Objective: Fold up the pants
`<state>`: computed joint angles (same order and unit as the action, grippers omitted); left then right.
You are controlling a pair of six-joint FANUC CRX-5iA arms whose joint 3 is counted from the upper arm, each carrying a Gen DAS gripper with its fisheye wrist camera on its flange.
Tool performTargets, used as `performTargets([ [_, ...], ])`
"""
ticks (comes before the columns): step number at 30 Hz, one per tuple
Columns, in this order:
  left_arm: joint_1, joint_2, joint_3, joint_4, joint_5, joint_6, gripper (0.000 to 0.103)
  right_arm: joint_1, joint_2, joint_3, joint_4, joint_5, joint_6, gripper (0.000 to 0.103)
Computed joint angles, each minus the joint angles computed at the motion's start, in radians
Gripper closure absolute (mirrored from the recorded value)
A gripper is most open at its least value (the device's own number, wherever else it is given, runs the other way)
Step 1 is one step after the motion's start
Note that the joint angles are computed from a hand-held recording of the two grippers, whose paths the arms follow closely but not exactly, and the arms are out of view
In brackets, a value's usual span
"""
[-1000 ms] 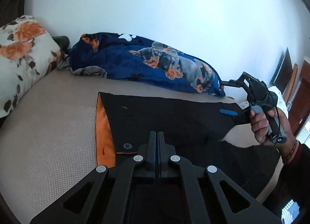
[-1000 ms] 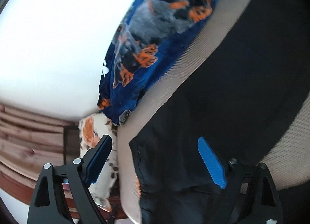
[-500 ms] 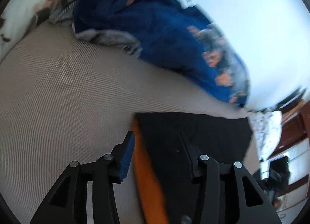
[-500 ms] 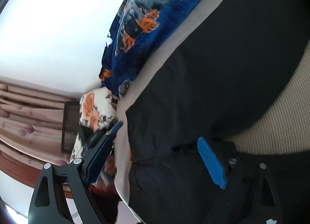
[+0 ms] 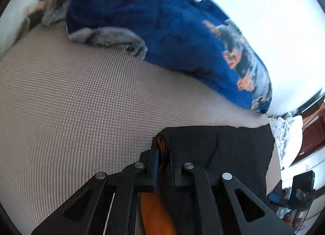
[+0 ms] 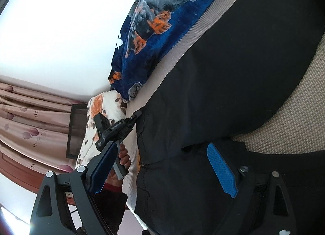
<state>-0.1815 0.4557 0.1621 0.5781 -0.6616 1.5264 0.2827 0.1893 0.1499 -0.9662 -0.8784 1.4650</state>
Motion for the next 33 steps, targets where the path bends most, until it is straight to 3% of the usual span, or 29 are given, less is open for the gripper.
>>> performTargets([
  [2, -0.033, -0.072, -0.060, -0.028, 0.077, -0.044, 0.095, -0.002, 0.010, 0.008, 0.007, 0.000, -0.017, 0.014],
  [6, -0.106, -0.223, -0.227, 0.028, 0.260, -0.183, 0.095, -0.026, 0.042, 0.050, -0.036, -0.019, -0.014, 0.014],
  [8, -0.154, -0.300, -0.287, -0.038, 0.340, -0.183, 0.095, -0.047, 0.062, 0.080, -0.086, -0.036, 0.004, 0.014],
  [9, -0.168, -0.328, -0.326, 0.000, 0.369, -0.226, 0.095, -0.057, 0.075, 0.099, -0.108, -0.044, 0.003, 0.014],
  [10, -0.187, -0.356, -0.361, 0.015, 0.394, -0.247, 0.095, -0.066, 0.088, 0.120, -0.125, -0.048, -0.003, 0.014],
  [15, -0.241, -0.438, -0.439, -0.110, 0.435, -0.142, 0.095, -0.078, 0.163, 0.242, -0.141, -0.084, -0.048, 0.014],
  [18, -0.259, -0.456, -0.488, -0.047, 0.454, -0.154, 0.095, -0.051, 0.197, 0.294, -0.037, -0.071, -0.162, 0.015],
  [20, -0.265, -0.462, -0.513, -0.003, 0.463, -0.167, 0.095, -0.047, 0.224, 0.318, 0.005, -0.072, -0.237, 0.034],
  [22, -0.264, -0.462, -0.521, 0.012, 0.456, -0.161, 0.095, -0.050, 0.248, 0.331, 0.035, -0.088, -0.296, 0.095],
  [26, -0.251, -0.468, -0.500, -0.090, 0.404, -0.048, 0.095, -0.042, 0.181, 0.222, 0.051, -0.023, -0.254, 0.095],
  [33, -0.225, -0.546, -0.546, -0.165, 0.331, 0.060, 0.094, 0.032, -0.121, -0.120, 0.103, 0.111, -0.133, 0.096],
])
